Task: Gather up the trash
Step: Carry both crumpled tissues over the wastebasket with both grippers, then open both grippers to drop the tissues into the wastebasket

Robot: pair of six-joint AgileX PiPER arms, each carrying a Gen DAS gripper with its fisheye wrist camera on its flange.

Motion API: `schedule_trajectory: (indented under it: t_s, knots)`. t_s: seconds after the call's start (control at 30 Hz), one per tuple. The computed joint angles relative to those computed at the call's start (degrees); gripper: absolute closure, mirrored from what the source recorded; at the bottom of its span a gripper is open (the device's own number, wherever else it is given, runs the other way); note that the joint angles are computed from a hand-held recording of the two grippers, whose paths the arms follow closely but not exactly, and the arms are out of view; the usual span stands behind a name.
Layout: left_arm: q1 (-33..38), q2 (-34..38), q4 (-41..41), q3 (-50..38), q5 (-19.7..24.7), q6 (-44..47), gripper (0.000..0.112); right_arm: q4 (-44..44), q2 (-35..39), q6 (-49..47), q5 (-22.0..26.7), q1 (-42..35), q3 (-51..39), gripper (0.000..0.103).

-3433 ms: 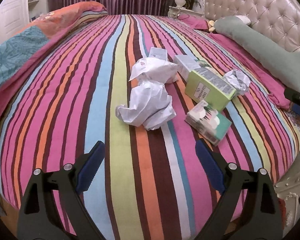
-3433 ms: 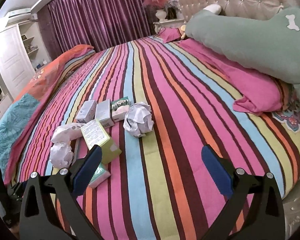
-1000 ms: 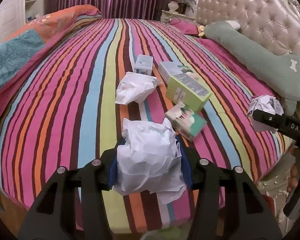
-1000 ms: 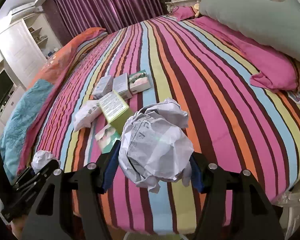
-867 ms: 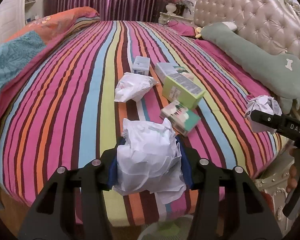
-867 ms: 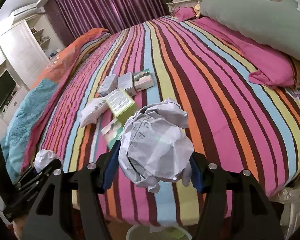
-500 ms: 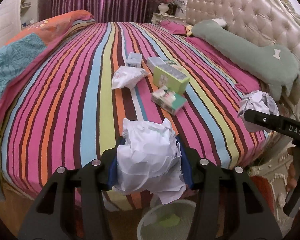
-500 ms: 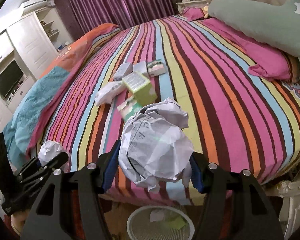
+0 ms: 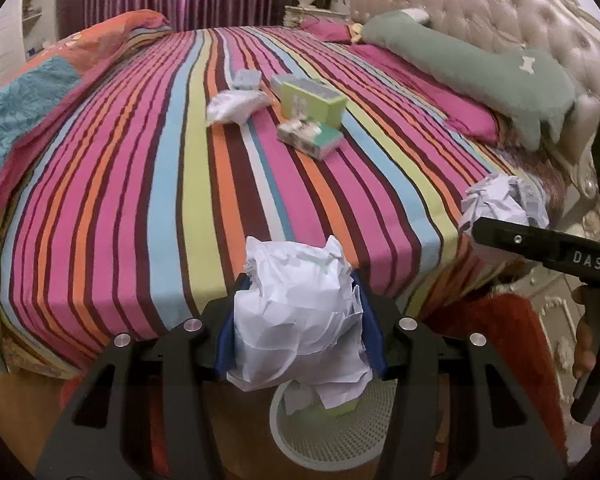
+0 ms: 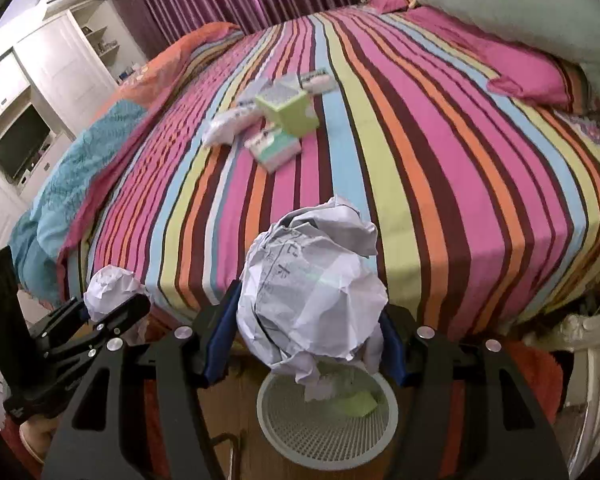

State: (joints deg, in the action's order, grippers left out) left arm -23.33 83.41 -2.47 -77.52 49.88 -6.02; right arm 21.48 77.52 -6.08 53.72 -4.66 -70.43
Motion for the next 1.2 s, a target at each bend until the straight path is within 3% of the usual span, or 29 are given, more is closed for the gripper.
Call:
schedule_trajectory:
  t_s: [0.67,1.2]
  knots:
    - [-7.34,-6.63,-0.60,13.45,1.58,-1.68,0.062,-5.47,-8.81,8.07,0.00,8.11,15.83,0.045]
    - [-5.42,6.70,-9.19,12.74,6.83,4.58,0.062,4.13,4.72,1.85,3.48,3.16,19.85,0.045]
